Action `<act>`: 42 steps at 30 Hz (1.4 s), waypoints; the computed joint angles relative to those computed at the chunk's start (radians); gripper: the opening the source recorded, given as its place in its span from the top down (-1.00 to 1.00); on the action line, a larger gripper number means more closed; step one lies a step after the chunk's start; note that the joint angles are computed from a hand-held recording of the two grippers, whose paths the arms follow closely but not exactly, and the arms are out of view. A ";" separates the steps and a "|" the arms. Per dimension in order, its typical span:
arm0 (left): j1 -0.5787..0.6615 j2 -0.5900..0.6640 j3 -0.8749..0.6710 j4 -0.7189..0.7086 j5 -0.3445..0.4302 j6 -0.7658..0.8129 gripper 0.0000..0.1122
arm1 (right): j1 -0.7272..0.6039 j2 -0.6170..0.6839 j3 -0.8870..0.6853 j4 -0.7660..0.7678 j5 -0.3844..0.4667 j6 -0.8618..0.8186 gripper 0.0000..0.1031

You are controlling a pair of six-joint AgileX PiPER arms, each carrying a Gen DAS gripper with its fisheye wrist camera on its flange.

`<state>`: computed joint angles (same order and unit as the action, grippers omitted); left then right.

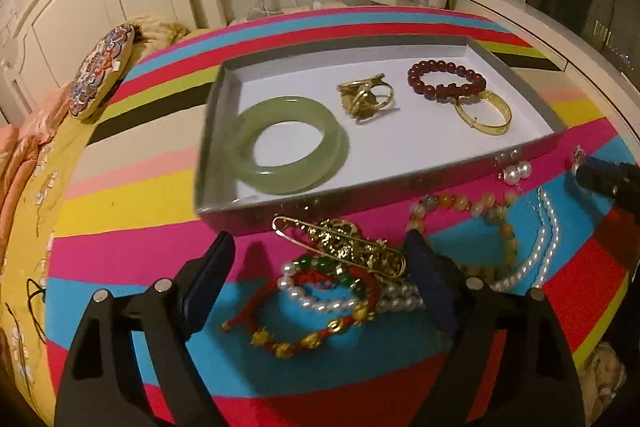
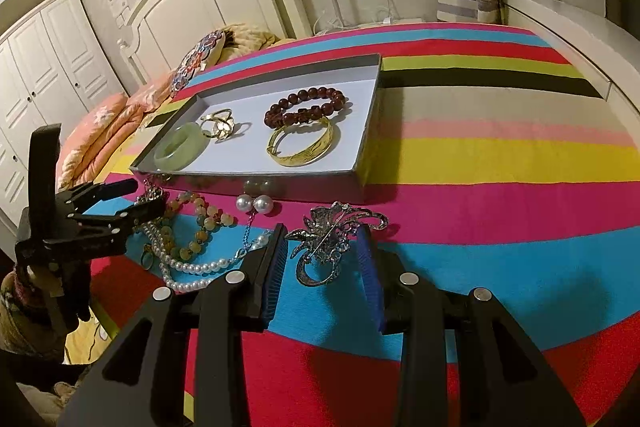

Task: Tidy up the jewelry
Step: 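Grasp the gold safety-pin brooch with the left tool and lift it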

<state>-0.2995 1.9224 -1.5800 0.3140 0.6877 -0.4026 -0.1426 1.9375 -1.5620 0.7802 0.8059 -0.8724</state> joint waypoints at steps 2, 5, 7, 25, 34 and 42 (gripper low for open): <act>0.001 -0.022 0.038 0.047 -0.005 -0.030 -0.51 | -0.006 -0.001 -0.001 0.006 0.002 -0.001 0.32; 0.027 -0.065 0.103 0.021 -0.043 0.007 -0.34 | -0.007 -0.001 -0.001 0.011 0.005 -0.003 0.32; 0.062 -0.084 0.127 -0.102 -0.075 0.127 0.00 | -0.005 -0.002 0.002 0.012 0.006 -0.004 0.32; 0.094 -0.116 0.153 -0.303 -0.138 0.306 0.26 | -0.003 -0.014 0.021 0.030 -0.006 -0.015 0.32; 0.090 -0.144 0.173 -0.396 -0.087 0.434 0.19 | -0.004 -0.022 0.017 0.035 0.000 -0.017 0.32; 0.135 -0.132 0.138 -0.505 -0.033 0.512 -0.03 | -0.009 -0.016 0.008 0.032 0.006 -0.012 0.32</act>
